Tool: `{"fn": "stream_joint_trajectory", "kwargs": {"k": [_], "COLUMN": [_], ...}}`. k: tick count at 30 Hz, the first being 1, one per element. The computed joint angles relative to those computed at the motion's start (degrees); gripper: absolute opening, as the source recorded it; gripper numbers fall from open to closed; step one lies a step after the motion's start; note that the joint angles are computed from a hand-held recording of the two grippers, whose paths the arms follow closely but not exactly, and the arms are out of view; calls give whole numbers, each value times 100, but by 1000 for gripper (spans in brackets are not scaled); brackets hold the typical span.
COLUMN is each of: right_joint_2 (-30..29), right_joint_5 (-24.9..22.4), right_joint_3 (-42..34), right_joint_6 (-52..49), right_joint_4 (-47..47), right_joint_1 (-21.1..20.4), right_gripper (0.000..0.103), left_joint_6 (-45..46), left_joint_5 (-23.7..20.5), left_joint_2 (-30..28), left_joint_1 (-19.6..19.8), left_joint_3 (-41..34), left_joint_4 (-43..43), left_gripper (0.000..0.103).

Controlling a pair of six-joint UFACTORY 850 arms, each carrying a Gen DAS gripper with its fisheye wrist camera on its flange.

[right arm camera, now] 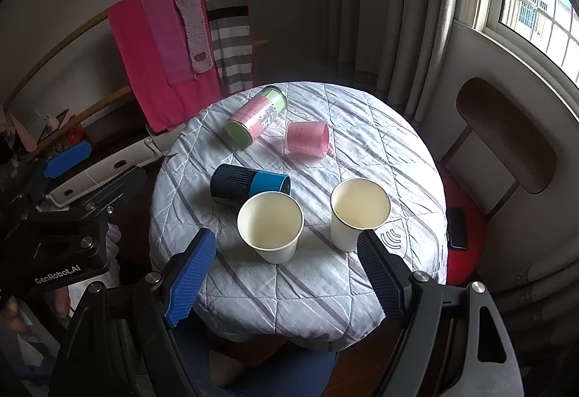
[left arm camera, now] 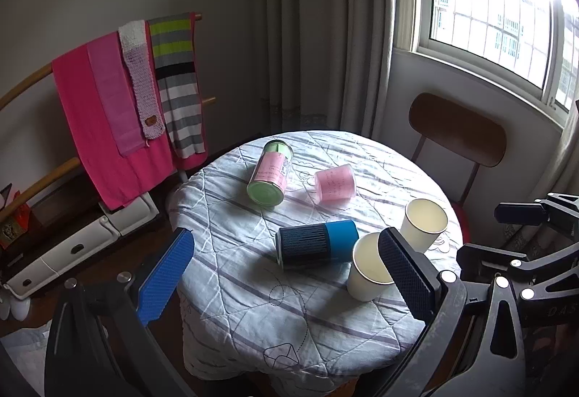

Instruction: Flip cup upright

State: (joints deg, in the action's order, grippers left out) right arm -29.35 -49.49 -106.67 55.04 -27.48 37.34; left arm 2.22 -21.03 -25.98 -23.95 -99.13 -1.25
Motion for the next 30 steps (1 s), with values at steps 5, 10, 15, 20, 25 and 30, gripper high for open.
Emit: {"fn": "stream_joint_trajectory", "kwargs": {"k": [5,10,15,20,25,30], "right_joint_2": [-206,-332,-319,-239,-148,-47], "right_joint_5": [-176,-291,-301,-246,-148,-78], "right_joint_3": [-315,-498,-478,-359,-223,-80], "right_joint_6": [-86,-162,-178,-189,-129,-43], "right_joint_4": [39,153,181,223,173,110], "right_joint_1": [-13,-64,-86,-127,-127,-116], "right_gripper": [82,82,82,82,82,82], "left_joint_6": [241,468,609,612,514,72], "left_joint_5": [-220,-341,-383,-335,-139,280], "left_joint_2": [-272,-436,-516,-516,-409,-232], "left_joint_1": [61,103,78,17,-57,-163], "left_joint_3": [-347,-557,-669,-665,-512,-226], "left_joint_4": [-228,-496,-621,-583,-360,237], "left_gripper": [103,103,103,103,103,103]}}
